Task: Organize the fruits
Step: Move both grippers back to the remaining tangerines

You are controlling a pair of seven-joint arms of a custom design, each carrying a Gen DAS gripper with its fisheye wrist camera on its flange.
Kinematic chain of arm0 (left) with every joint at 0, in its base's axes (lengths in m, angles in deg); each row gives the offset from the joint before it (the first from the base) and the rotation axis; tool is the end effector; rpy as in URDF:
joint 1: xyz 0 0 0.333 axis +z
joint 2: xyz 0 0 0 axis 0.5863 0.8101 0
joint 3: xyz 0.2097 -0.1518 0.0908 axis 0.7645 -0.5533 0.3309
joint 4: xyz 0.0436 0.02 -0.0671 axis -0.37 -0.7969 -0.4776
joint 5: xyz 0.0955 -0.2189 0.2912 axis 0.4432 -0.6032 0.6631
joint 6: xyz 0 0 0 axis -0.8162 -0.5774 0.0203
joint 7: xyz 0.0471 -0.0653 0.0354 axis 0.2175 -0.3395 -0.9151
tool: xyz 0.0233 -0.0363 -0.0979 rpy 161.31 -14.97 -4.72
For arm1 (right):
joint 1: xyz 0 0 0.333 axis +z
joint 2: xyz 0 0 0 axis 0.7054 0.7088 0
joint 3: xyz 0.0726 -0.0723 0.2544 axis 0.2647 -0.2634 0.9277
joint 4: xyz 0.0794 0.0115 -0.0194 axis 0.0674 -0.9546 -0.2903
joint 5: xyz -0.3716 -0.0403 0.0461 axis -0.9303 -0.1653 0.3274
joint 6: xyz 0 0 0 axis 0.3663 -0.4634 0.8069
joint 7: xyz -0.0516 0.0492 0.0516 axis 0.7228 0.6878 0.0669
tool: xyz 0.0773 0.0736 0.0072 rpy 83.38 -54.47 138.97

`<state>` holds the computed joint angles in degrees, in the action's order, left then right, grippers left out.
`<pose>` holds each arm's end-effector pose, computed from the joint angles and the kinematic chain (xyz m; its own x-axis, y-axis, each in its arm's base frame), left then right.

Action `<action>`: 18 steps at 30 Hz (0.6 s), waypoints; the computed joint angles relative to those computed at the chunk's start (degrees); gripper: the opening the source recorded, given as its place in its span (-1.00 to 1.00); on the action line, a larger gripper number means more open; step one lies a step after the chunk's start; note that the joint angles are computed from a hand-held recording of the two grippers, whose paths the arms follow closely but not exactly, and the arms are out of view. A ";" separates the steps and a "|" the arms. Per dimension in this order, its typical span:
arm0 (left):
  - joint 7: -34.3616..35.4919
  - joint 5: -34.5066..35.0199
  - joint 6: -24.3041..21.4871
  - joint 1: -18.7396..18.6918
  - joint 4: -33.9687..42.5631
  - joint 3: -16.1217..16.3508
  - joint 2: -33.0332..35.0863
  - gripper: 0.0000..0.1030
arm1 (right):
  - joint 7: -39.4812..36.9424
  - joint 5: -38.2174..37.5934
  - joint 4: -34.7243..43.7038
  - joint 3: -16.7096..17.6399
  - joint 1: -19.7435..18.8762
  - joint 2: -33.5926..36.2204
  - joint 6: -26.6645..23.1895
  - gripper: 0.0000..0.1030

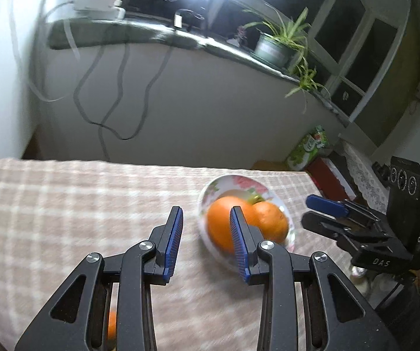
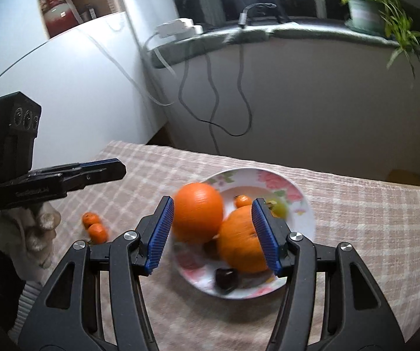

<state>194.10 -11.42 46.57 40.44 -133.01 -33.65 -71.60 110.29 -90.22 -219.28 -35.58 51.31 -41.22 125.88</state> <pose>0.5709 -0.0282 0.5280 -0.6430 -0.6675 0.3755 -0.6860 0.2839 -0.6699 0.4500 0.2064 0.5238 0.0354 -0.9754 -0.2177 -0.6556 0.1418 -0.7417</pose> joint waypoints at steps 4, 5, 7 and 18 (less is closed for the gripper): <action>2.03 -0.60 -0.58 2.07 -2.31 2.18 -2.15 -0.38 | -0.03 -0.44 1.07 1.29 1.50 0.97 0.14 0.12; 2.80 -0.86 -0.38 2.48 -3.40 2.68 -2.99 -0.38 | -0.12 -0.48 1.38 1.44 1.98 1.39 0.15 0.12; 4.28 -1.23 -0.13 3.38 -5.24 3.93 -4.21 -0.38 | 0.17 -1.24 2.41 2.07 2.63 2.59 -0.05 0.12; 5.16 0.06 -0.08 7.39 -10.81 7.13 -3.88 -0.43 | 2.66 -8.95 9.72 2.33 10.36 13.05 -2.28 0.12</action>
<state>199.26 -11.36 46.49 47.83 -143.82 -26.53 -75.47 112.95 -99.17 -209.56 -33.26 61.67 -28.17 123.61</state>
